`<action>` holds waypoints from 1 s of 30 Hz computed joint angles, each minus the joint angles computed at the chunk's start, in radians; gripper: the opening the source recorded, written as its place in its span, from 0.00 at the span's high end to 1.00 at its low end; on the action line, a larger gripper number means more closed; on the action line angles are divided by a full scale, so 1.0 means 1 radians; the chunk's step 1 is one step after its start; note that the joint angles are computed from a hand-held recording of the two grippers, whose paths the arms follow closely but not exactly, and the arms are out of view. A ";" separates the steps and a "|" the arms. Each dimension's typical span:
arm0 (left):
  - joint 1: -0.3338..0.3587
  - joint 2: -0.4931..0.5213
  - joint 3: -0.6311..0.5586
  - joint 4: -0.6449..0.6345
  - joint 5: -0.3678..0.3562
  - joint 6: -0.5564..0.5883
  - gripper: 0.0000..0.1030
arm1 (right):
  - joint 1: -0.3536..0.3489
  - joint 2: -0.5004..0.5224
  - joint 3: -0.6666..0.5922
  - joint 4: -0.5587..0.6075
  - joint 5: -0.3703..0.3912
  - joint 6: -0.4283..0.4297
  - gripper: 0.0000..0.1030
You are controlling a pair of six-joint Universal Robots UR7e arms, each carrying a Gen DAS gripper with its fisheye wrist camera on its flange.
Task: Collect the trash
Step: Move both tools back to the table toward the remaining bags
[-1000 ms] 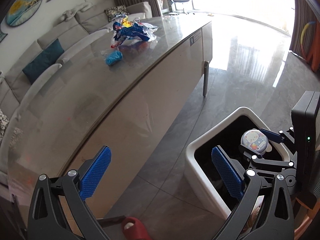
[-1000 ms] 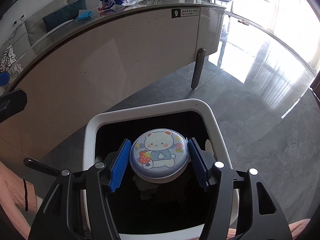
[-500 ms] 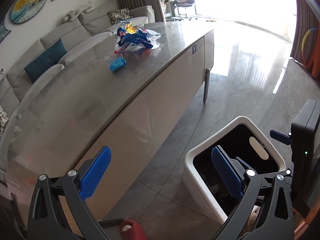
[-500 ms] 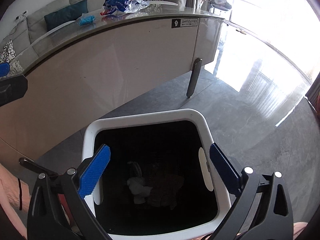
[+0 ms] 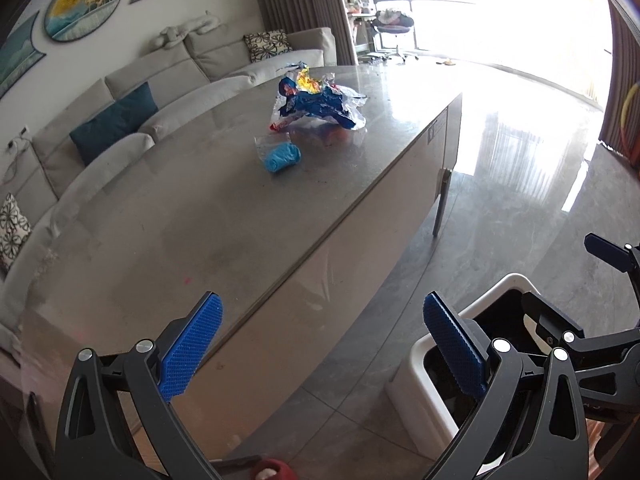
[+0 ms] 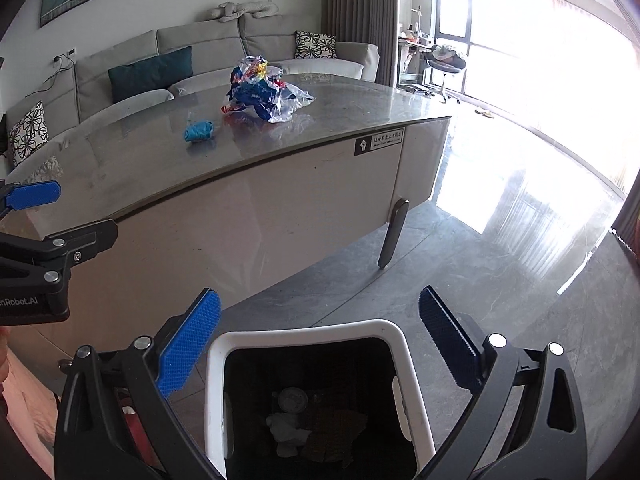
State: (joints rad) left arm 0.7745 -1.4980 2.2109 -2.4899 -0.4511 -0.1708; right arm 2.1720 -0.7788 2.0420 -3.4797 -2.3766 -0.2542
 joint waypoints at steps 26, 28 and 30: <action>0.268 0.378 -0.490 -0.285 -0.073 0.396 0.03 | -0.077 0.290 -0.623 0.110 0.139 -0.330 0.04; 0.281 0.398 -0.513 -0.277 -0.083 0.400 0.03 | -0.083 0.307 -0.643 0.111 0.140 -0.344 0.04; 0.293 0.424 -0.542 -0.271 -0.079 0.409 0.03 | -0.089 0.321 -0.660 0.115 0.140 -0.355 0.04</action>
State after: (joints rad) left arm 1.0676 -1.0745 1.6688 -2.7605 -0.5298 0.2381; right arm 2.0830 -0.4581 1.3823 -3.3644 -2.2368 -0.6090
